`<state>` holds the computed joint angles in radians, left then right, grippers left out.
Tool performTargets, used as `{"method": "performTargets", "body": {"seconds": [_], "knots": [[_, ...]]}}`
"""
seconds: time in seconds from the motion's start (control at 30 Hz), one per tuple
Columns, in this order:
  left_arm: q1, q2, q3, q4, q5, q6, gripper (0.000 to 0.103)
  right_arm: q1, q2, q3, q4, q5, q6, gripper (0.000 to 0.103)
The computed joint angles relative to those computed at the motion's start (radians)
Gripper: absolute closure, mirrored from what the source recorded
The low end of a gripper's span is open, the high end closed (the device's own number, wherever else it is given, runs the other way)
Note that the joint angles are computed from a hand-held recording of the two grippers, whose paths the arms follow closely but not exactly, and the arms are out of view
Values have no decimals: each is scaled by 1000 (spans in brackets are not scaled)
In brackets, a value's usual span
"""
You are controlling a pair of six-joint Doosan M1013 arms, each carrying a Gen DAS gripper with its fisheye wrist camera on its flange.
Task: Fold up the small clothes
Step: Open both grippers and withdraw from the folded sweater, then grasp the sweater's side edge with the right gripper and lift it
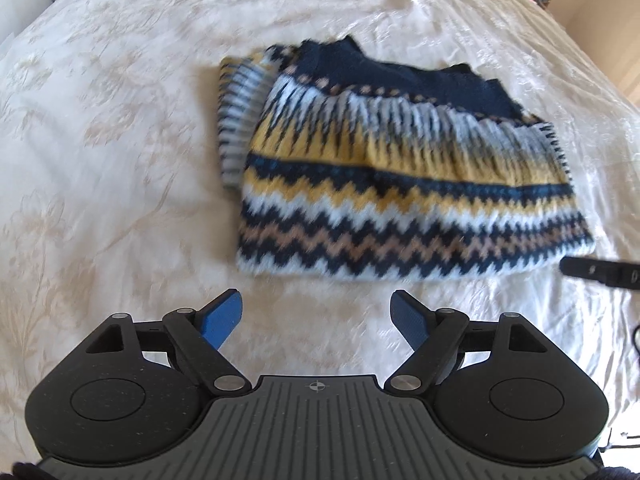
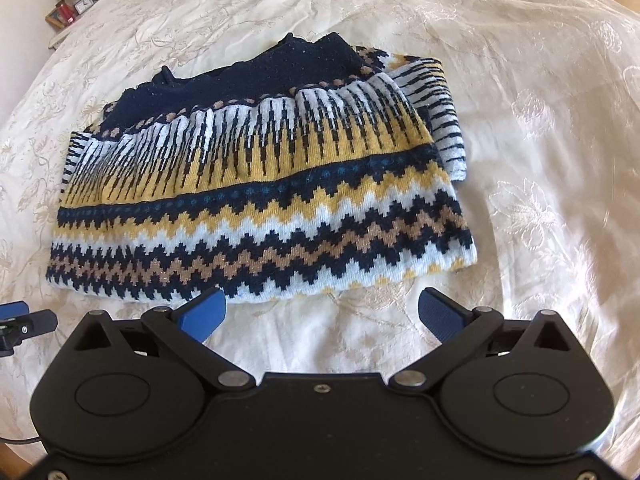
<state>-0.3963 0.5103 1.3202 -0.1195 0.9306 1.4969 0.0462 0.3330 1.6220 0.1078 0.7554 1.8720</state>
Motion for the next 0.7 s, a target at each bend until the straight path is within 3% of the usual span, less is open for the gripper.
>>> {"method": "performTargets", "body": {"seconds": [0.4, 0.7], "knots": [[-54, 125, -208, 55, 34, -83, 22, -67, -3, 28, 173, -31, -132, 1], [-95, 250, -390, 145, 126, -173, 22, -146, 23, 14, 310, -42, -257, 1]]}}
